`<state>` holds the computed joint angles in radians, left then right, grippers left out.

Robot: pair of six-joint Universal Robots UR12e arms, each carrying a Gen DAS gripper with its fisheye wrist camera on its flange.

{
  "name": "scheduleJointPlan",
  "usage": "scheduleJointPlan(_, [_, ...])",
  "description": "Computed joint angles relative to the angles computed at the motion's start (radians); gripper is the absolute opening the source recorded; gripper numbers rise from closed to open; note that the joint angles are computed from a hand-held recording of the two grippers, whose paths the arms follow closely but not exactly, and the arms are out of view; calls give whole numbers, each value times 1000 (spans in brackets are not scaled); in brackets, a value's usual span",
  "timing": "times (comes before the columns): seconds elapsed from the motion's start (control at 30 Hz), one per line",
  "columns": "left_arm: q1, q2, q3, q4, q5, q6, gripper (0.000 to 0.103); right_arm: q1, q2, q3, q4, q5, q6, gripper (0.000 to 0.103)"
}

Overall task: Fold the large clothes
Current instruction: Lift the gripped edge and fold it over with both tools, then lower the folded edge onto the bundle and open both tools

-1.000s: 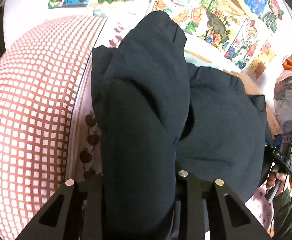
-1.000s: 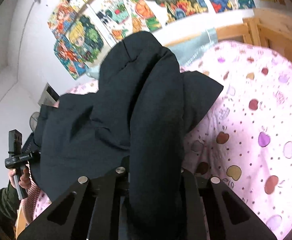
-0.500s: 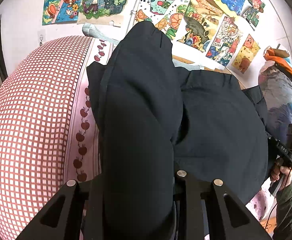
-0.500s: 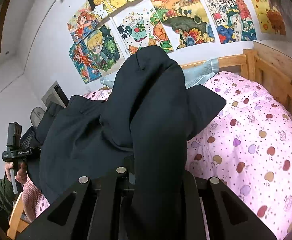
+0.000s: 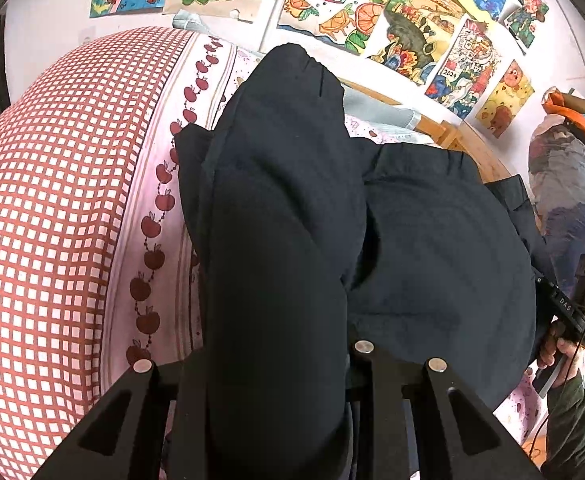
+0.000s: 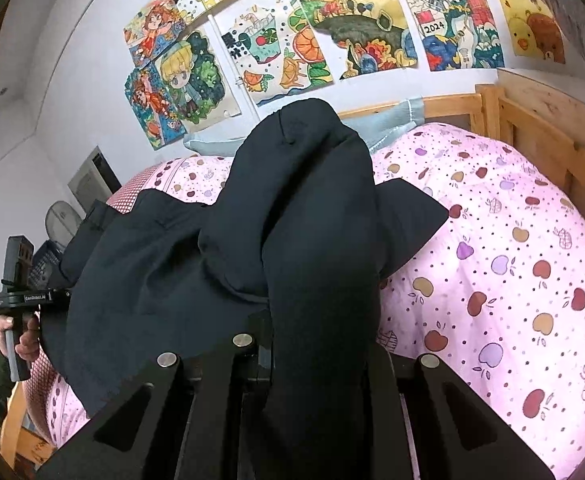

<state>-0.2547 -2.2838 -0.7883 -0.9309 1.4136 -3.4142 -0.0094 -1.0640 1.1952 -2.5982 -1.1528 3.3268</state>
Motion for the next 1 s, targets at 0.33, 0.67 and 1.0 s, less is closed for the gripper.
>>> scheduleJointPlan(0.33, [-15, -55, 95, -25, 45, 35, 25, 6, 17, 15, -104, -32, 30, 13])
scheduleJointPlan(0.67, [-24, -112, 172, 4, 99, 58, 26, 16, 48, 6, -207, -83, 32, 13])
scheduleJointPlan(1.0, [-35, -121, 196, -77, 186, 46, 59, 14, 36, 12, -129, -120, 45, 34])
